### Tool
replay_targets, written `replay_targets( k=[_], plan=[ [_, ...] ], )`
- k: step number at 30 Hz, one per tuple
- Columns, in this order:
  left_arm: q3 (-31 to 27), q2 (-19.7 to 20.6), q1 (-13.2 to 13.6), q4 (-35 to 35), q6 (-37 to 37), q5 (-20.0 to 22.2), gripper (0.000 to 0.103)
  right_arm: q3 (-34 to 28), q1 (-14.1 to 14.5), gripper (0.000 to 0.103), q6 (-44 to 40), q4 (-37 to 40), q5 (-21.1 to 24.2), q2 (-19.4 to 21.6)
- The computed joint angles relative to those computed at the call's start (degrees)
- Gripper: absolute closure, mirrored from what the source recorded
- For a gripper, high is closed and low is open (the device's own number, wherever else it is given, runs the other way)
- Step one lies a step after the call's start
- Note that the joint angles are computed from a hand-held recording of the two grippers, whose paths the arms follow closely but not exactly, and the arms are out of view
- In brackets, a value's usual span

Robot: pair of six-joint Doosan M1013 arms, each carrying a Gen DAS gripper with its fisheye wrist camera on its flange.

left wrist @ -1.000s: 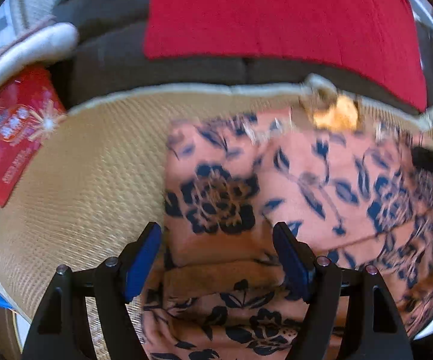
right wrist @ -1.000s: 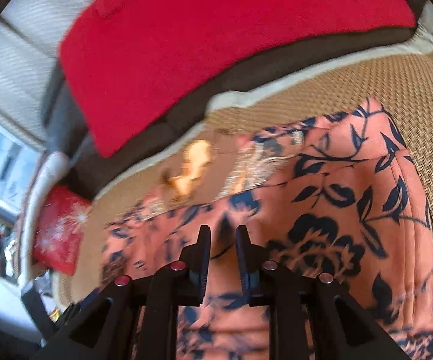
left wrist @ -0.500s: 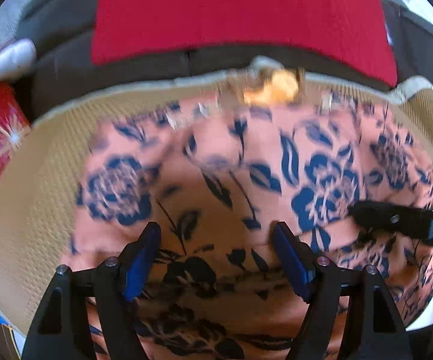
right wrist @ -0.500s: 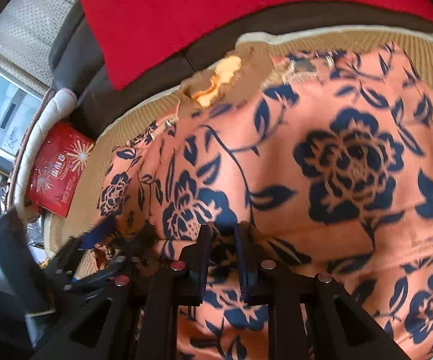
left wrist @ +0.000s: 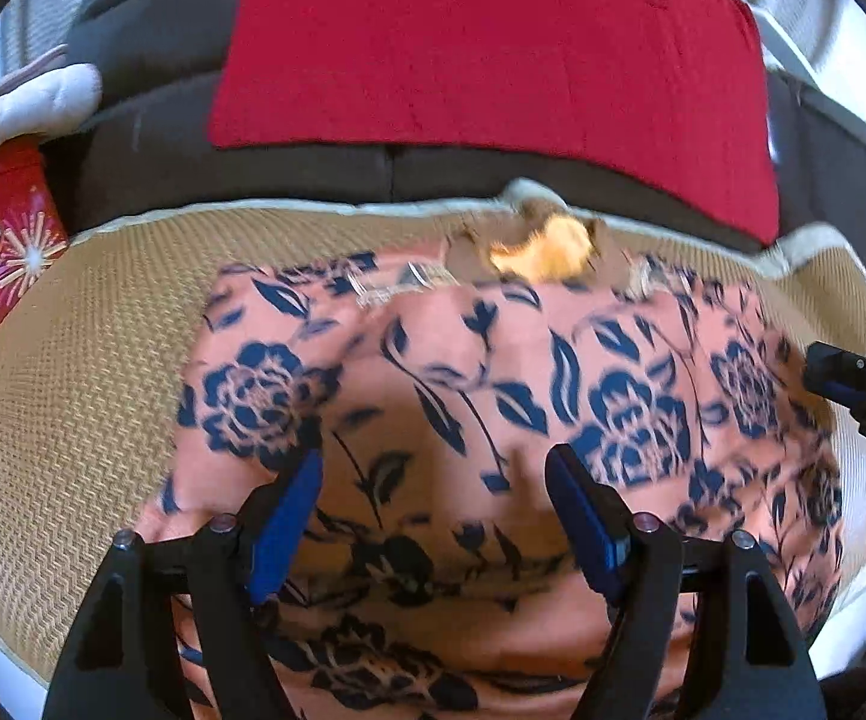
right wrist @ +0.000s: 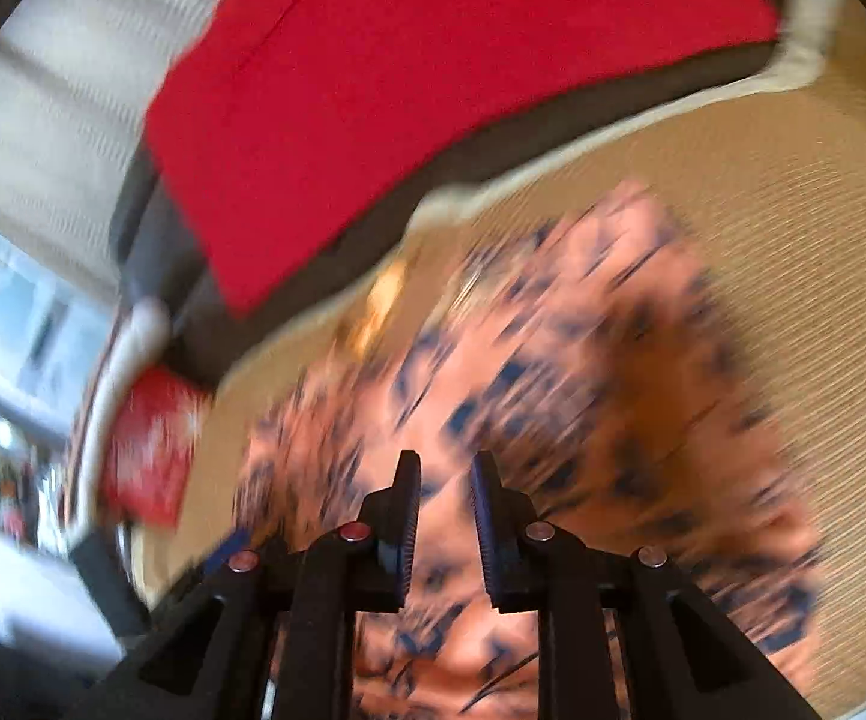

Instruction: Fold small clothes

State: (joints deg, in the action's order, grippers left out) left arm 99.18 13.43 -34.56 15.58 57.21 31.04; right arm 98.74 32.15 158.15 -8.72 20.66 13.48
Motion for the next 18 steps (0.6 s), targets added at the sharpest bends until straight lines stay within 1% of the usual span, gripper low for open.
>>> replay_targets(
  k=[1, 3, 4, 6, 7, 8, 9, 11, 13, 15, 16, 17, 18],
  plan=[
    [-0.28, 0.24, 0.09, 1.35, -1.65, 0.51, 0.026, 0.97, -0.88, 0.081, 5.01, -3.3, -0.06, -0.59],
    [-1.02, 0.94, 0.35, 3.1, -4.01, 2.52, 0.026, 2.27, -2.36, 0.081, 8.69, -4.14, -0.55, -0.97],
    [-1.71, 1.61, 0.73, 3.54, -5.15, 4.51, 0.026, 2.49, -2.81, 0.081, 9.17, -3.71, -0.65, -0.83],
    [-2.82, 2.8, 1.51, 3.07, -7.1, 8.6, 0.026, 1.95, -3.72, 0.083, 7.44, -0.58, 1.99, 0.02],
    [-3.23, 3.25, 2.12, 1.45, -6.79, 9.6, 0.026, 1.63, -4.25, 0.083, 4.93, 2.6, 3.39, 0.6],
    [-3.25, 3.37, 2.7, -0.48, -6.16, 9.71, 0.026, 1.93, -4.75, 0.083, 2.55, 5.89, 2.83, 0.82],
    [-3.05, 3.19, 3.2, -2.29, -5.47, 9.25, 0.026, 2.03, -4.82, 0.083, 2.68, 6.19, 2.43, 0.78],
    [-2.53, 2.51, 3.44, -2.45, -5.45, 8.5, 0.026, 1.42, -4.61, 0.083, 3.12, 4.16, 3.57, 0.52],
    [-1.53, 1.36, 4.2, -2.88, -5.58, 6.61, 0.026, 0.97, -3.82, 0.081, 5.71, 1.16, 3.23, 0.33],
    [-0.29, -0.16, 4.96, -0.59, -9.2, 5.1, 0.026, 0.92, -3.44, 0.081, 3.92, 2.19, 2.82, 0.03],
    [-0.13, -0.34, 5.44, 0.42, -10.41, 5.38, 0.026, 0.42, -3.19, 0.081, 3.12, 2.03, 3.98, 0.23],
    [-0.54, -0.36, 5.3, 1.77, -12.57, 7.03, 0.026, -0.48, -3.07, 0.081, 2.55, 1.67, 6.0, 0.82],
    [-0.79, -0.15, 5.75, 1.74, -13.26, 8.4, 0.026, -1.45, -3.06, 0.083, 1.46, 2.17, 8.58, 1.58]
  ],
)
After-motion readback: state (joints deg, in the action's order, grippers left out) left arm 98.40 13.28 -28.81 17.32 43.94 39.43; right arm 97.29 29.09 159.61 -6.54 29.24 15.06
